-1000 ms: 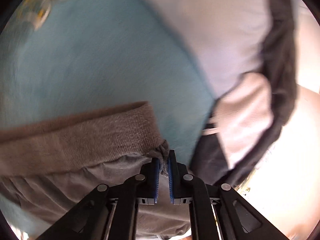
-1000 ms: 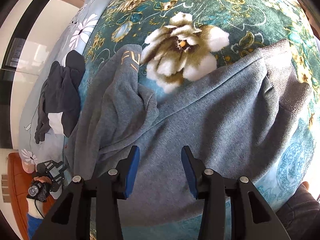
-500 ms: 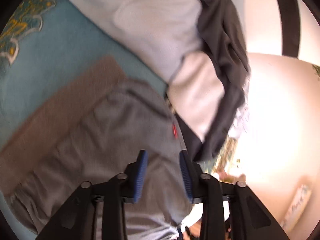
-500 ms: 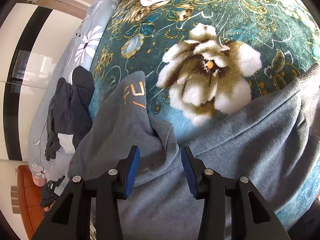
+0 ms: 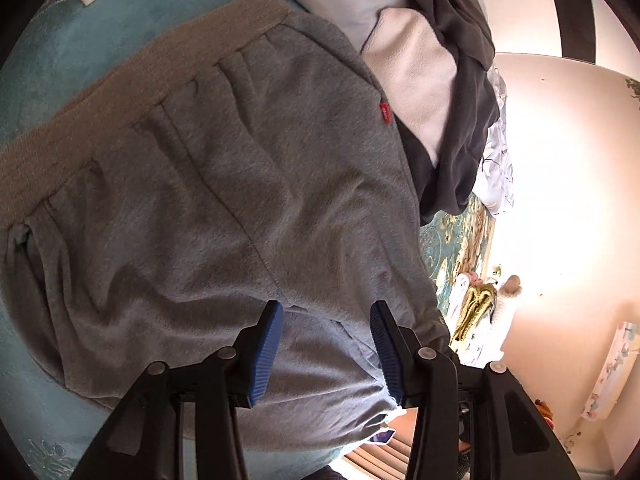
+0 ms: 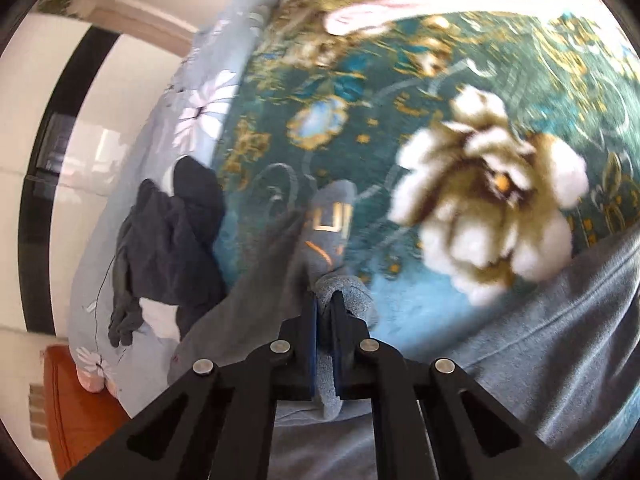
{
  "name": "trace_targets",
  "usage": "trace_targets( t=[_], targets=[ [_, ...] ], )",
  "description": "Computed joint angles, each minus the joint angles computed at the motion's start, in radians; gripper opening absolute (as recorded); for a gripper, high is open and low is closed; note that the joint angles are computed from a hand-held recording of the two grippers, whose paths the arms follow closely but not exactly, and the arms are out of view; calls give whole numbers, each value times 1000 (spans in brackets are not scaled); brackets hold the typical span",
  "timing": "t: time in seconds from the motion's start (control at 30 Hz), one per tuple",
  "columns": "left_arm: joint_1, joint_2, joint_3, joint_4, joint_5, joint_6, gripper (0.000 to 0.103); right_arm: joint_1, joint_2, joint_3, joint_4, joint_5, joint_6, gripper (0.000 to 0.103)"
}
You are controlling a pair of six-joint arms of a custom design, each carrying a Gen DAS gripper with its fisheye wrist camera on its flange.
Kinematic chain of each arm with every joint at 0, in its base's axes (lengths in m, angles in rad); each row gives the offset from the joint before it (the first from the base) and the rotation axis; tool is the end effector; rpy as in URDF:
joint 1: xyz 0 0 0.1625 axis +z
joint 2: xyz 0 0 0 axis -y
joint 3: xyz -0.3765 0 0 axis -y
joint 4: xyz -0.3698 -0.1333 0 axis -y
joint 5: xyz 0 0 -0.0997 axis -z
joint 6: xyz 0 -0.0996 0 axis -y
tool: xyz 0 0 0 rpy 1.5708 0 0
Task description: Fold clothes
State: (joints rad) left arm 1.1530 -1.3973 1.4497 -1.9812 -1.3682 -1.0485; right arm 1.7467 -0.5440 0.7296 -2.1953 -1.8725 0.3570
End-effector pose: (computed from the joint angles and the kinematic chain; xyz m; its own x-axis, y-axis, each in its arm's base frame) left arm -0.0878 -0.5757 0.4575 -0.7903 -0.5758 0.2097 -0.6111 0.7157 -0.3381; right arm 0.2449 -0.7855 0.2454 -0.9569 0.2714 0.1035 0.1878 0.8500 -0.4922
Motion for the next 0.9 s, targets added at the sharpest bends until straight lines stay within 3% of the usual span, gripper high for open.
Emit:
trace_targets(
  t=[0.1,0.23,0.3,0.37,0.5,0.63,0.73,0.77,0.9],
  targets=[
    [3,10,-3,-31,26,-12,49,65,55,-74,-1,38,-191,6],
    [13,27,-8,-33,39,-37,49,146,81,-25,56,49,-445,5],
    [20,29,4,-38,36,-44,49,170,83,35,107,29,-523,5],
    [23,36,20,-46,36,-49,49,174,73,111,150,11,-543,5],
    [30,22,53,-53,42,-67,49,160,48,213,212,-17,-513,6],
    [47,29,81,-79,27,-68,49,137,4,247,219,25,-470,11],
    [52,47,82,-94,19,-61,49,116,-36,267,160,81,-444,44],
    [54,61,77,-102,19,-58,49,105,-38,261,141,91,-410,48],
    [50,72,71,-90,25,-39,49,56,-15,199,103,104,-238,48]
  ],
)
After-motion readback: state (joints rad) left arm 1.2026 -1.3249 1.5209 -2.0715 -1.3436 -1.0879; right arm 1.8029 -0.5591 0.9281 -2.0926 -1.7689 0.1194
